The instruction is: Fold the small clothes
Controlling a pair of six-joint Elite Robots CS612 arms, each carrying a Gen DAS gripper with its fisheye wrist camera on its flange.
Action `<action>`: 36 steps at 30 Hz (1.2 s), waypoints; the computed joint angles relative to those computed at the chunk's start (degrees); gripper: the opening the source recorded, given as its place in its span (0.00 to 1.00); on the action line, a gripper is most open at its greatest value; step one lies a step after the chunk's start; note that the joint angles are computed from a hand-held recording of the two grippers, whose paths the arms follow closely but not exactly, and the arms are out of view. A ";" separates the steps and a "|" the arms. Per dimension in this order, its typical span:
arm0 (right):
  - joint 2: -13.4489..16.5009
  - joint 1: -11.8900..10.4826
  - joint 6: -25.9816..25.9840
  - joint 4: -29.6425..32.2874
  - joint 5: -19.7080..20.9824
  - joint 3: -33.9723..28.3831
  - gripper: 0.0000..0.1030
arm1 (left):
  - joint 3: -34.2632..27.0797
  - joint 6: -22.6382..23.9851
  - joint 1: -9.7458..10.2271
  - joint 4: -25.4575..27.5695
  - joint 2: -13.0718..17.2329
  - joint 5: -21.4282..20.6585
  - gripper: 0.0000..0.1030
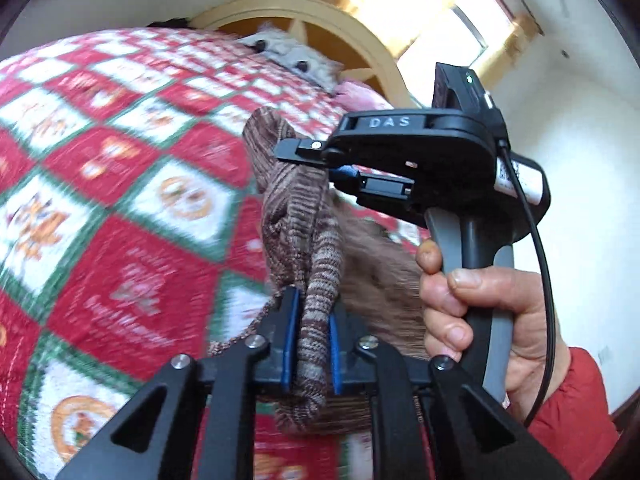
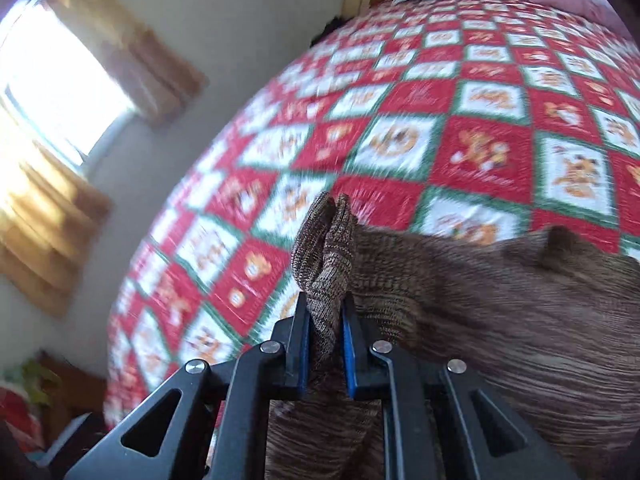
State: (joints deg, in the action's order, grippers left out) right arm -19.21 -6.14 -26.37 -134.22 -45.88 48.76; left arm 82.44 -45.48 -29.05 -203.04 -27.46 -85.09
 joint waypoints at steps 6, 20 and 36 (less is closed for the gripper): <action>-1.18 -4.42 4.82 -3.06 5.42 1.71 0.13 | -4.30 8.33 -1.83 3.68 -0.09 -1.36 0.11; -1.06 -13.18 5.41 -4.62 3.23 3.50 0.12 | -20.34 20.16 -6.75 19.02 6.19 -10.04 0.09; -0.05 -14.94 13.41 -15.33 -3.55 6.39 0.24 | -9.80 24.48 -5.36 14.72 1.15 -17.75 0.11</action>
State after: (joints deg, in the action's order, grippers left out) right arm -19.27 -21.08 -12.95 -149.54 -49.43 55.14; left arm 72.64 -21.00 -34.42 -188.32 -26.31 -102.84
